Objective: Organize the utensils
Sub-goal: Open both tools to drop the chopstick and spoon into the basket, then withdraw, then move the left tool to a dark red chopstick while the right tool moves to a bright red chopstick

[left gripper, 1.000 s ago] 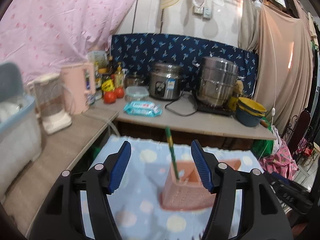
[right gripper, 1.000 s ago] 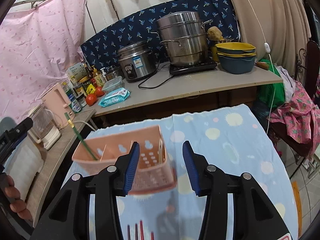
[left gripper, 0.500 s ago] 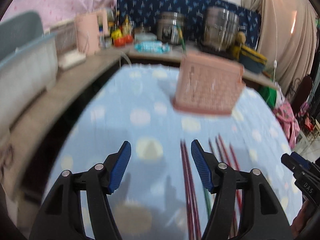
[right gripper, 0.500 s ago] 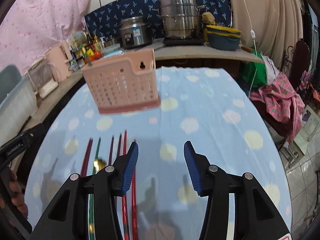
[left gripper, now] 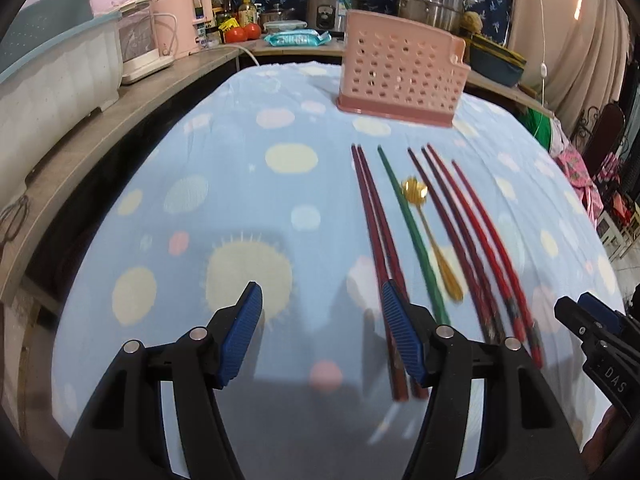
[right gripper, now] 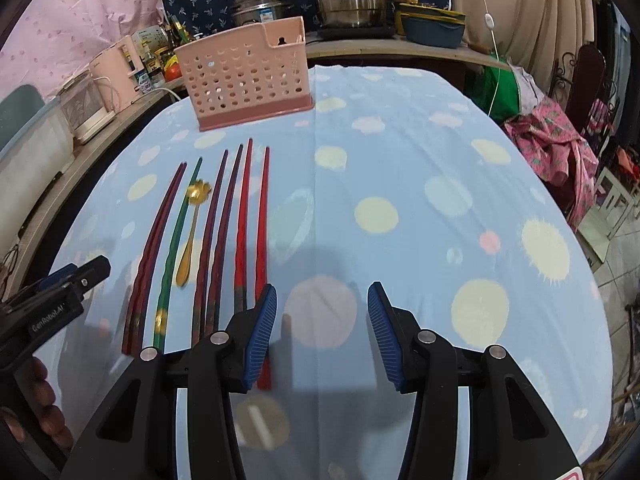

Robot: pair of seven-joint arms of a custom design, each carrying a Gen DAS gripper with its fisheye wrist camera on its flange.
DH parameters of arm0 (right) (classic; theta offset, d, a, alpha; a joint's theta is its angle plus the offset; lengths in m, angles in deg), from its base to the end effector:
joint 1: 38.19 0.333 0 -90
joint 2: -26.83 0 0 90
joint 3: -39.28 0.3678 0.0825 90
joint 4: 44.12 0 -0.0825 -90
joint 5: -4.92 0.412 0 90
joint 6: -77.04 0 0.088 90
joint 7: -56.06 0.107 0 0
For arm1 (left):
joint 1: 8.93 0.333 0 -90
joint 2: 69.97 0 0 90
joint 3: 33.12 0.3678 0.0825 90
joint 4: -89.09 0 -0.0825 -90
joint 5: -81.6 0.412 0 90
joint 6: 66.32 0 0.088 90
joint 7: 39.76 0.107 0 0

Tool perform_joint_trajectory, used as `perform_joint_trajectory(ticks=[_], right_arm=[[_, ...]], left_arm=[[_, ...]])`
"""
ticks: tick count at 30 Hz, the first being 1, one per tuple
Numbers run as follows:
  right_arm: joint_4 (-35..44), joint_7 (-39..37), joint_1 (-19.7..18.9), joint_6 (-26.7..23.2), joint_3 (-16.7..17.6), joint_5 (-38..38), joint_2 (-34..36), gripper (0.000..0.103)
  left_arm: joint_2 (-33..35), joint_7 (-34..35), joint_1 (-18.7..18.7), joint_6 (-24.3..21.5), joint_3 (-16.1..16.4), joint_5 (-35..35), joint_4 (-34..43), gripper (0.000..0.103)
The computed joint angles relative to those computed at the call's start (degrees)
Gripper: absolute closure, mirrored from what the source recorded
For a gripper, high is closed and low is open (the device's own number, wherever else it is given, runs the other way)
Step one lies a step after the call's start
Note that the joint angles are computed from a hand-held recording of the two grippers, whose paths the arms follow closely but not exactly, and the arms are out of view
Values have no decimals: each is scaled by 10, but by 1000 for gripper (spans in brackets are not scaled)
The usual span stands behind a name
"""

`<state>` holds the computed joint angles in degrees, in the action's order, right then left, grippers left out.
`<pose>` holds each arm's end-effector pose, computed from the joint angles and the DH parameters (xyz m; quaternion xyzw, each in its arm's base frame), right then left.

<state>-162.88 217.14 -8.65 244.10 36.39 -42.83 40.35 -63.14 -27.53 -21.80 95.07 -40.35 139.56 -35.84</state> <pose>0.5562 0.3322 0.4022 -0.6615 0.6670 -0.1906 0.2850 0.5515 -0.2445 0.4100 -0.7023 0.6223 -0.2443 0.2446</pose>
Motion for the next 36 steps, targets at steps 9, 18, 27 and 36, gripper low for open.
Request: perform_joint_trajectory(ticks=[9, 18, 27, 36], right_arm=[[-15, 0, 9, -1, 8, -14, -4, 58], [-11, -35, 8, 4, 13, 20, 6, 66], [-10, -54, 17, 10, 3, 42, 11, 75], [-9, -47, 24, 14, -8, 38, 14, 88]], left_arm=[[-12, -24, 1, 26, -4, 6, -23, 44], [-6, -4, -1, 39, -4, -13, -25, 44], [0, 16, -8, 45, -2, -27, -25, 44], [3, 25, -14, 43, 1, -37, -25, 45]])
